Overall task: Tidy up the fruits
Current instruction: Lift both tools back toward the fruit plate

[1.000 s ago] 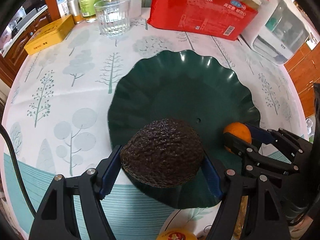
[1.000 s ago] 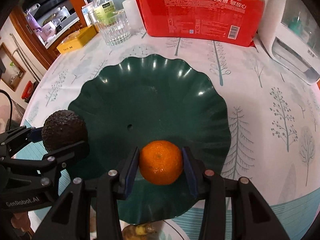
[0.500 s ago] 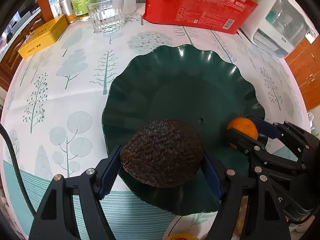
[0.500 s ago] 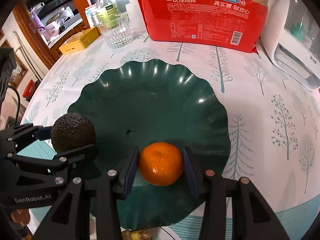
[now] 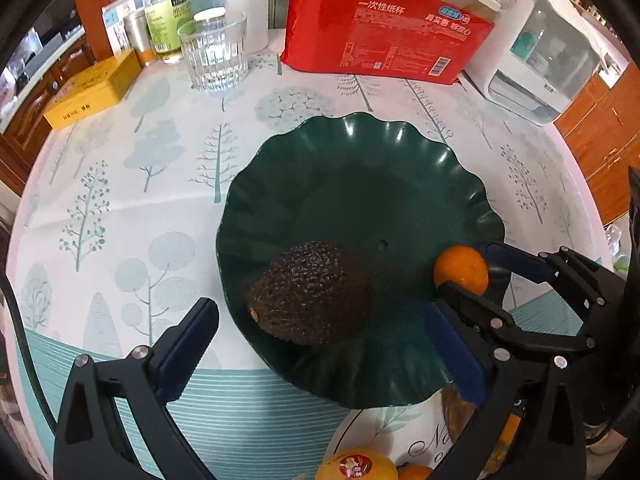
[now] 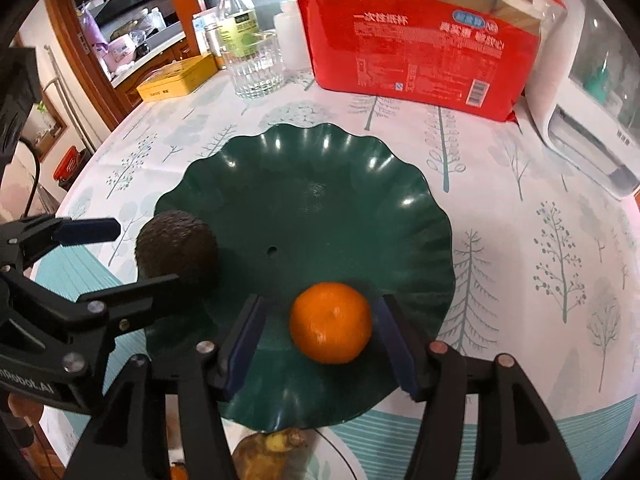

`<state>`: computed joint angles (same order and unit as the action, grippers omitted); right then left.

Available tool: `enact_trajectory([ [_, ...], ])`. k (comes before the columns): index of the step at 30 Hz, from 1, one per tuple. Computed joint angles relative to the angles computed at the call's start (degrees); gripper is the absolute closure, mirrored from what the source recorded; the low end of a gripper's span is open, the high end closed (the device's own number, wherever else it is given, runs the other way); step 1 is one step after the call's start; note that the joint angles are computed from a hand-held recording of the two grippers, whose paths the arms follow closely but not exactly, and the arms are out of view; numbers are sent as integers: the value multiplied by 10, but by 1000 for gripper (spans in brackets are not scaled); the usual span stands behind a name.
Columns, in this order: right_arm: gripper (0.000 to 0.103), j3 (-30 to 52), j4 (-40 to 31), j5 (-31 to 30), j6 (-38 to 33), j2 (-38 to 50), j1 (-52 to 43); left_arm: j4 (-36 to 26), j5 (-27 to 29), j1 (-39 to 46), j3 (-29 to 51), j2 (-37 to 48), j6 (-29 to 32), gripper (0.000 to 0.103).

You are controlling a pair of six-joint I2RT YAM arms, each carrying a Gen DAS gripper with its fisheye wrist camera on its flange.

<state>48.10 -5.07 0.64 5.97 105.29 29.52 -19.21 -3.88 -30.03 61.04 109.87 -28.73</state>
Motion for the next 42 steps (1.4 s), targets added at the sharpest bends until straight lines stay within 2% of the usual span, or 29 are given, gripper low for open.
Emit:
enact_trajectory([
  [11,43,-26,-28,14,20,-58,20,-26,-18,-30,-28,-72,-7,1],
  [23,43,-64,-86,33,46,-173,37,-82,-61,-84,-48,-170,-51,1],
  [33,43,-73,-215,88,91,-299,70,-192,-170,-187,-26,-250,-104,1],
  [42,43,-66,-332,104,115,-425,90,-289,-218,-276,19,-293,-188,1],
])
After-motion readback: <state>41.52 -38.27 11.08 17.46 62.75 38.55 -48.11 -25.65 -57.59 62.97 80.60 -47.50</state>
